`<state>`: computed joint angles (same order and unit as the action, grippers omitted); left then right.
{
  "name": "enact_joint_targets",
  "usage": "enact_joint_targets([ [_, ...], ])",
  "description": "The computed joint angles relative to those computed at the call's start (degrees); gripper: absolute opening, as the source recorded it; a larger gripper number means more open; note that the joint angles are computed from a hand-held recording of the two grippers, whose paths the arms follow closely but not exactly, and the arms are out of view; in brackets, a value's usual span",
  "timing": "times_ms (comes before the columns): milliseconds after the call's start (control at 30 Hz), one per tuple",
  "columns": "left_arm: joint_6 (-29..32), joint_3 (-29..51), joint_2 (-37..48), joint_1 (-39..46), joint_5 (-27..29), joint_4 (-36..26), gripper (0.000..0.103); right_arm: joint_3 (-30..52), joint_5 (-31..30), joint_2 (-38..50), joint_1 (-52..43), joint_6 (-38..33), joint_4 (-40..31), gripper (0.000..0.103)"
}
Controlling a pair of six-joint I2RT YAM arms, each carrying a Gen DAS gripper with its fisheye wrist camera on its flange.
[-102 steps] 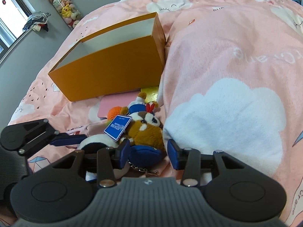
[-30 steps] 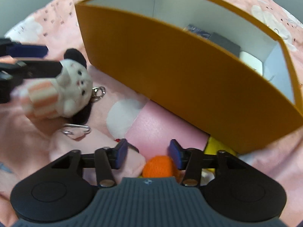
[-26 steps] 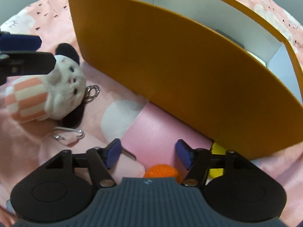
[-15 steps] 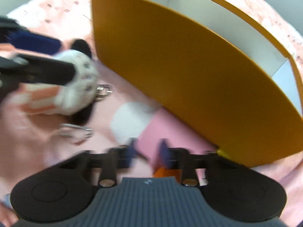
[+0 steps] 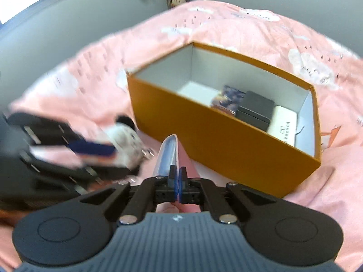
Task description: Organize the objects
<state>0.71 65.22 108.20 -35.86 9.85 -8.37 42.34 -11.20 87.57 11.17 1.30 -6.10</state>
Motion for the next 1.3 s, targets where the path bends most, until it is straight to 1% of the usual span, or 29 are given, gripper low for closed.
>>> enact_joint_targets([
  [67, -0.84, 1.62, 2.03, -0.18, 1.15, 0.02, 0.039, 1.18, -4.88, 1.54, -3.29, 2.18, -0.4, 0.0],
  [100, -1.16, 2.87, 3.48, -0.39, 1.51, -0.2, 0.037, 1.26, -5.56, 2.49, -3.89, 3.38, 0.08, 0.0],
  [133, -1.38, 4.11, 4.87, -0.74, 1.53, -0.52, 0.034, 1.48, -5.6, 3.78, -4.66, 3.89, 0.66, 0.0],
  [233, -1.56, 7.47, 8.68, -1.81, 0.53, -0.2, 0.03, 1.74, -3.33, 7.98, -5.1, 6.19, 3.37, 0.0],
  [367, -1.64, 12.58, 12.9, -2.42, 1.76, -1.78, 0.028, 0.44, -4.7, 9.87, -6.52, 7.06, 6.81, 0.002],
  [400, -1.68, 13.37, 13.61, -2.61, 2.1, -1.78, 0.028, -0.68, -4.75, 9.07, -6.98, 7.08, 7.66, 0.007],
  [467, -1.44, 14.57, 14.57, -2.97, 1.8, -2.12, 0.025, -2.35, -5.47, 8.5, -7.56, 9.03, 9.91, 0.01],
  [500, -1.06, 14.6, 14.54, -3.08, 1.32, -2.23, 0.024, -3.63, -5.6, 7.73, -7.86, 10.43, 11.27, 0.014],
  [567, -0.22, 13.69, 13.53, -2.78, 0.89, -2.62, 0.024, -6.54, -6.28, 5.28, -8.5, 11.22, 13.46, 0.029],
  [600, 0.1, 13.08, 12.68, -2.35, 1.08, -2.94, 0.024, -7.54, -7.06, 4.4, -8.85, 11.69, 13.91, 0.041],
  [633, 0.53, 12.28, 11.66, -1.85, 1.44, -3.09, 0.024, -8.69, -7.77, 3.98, -8.98, 12.6, 15.13, 0.045],
  [700, 2.19, 10.21, 9.19, -0.82, 1.49, -3.24, 0.025, -10.62, -8.86, 3.11, -8.96, 13.58, 16.8, 0.045],
  [767, 3.95, 8.67, 7.01, -0.09, 1.05, -3.7, 0.025, -12.01, -9.33, 3.02, -8.36, 13.15, 18.67, 0.045],
  [800, 5.35, 8.19, 6.11, 0.46, 2.01, -4.58, 0.026, -11.85, -9.14, 3.81, -7.85, 12.61, 18.9, 0.045],
  [900, 9.48, 6.88, 4.01, 1.37, 4.55, -7.05, 0.036, -9.91, -6.61, 7.68, -6.09, 12.01, 18.92, 0.044],
  [933, 10.9, 6.31, 3.33, 1.36, 4.8, -7.59, 0.039, -9.15, -6.47, 9.35, -5.79, 12.03, 19.16, 0.044],
  [967, 12.47, 5.63, 2.59, 1.3, 4.96, -8.15, 0.041, -8.64, -6.45, 10.64, -5.61, 12.1, 19.29, 0.044],
  [1000, 13.8, 4.97, 2.03, 1.07, 5.11, -8.47, 0.044, -8.03, -6.47, 12.09, -5.46, 12.17, 19.78, 0.041],
  [1033, 15.41, 4.51, 1.6, 0.95, 5.32, -9.03, 0.046, -8.02, -6.58, 13.06, -5.3, 12.37, 20.81, 0.034],
  [1100, 18.5, 3.97, 1.17, 0.53, 5.31, -10.43, 0.051, -7.74, -6.75, 14.53, -5.08, 12.4, 22.38, 0.027],
  [1200, 23.78, 3.01, 0.69, -0.54, 4.38, -12.19, 0.054, -8.64, -5.39, 14.48, -4.5, 11.98, 24.16, 0.023],
  [1300, 28.79, 1.02, -0.06, -2.24, 1.47, -11.64, 0.059, -10.73, -3.07, 11.24, -3.68, 11.59, 24.75, 0.021],
])
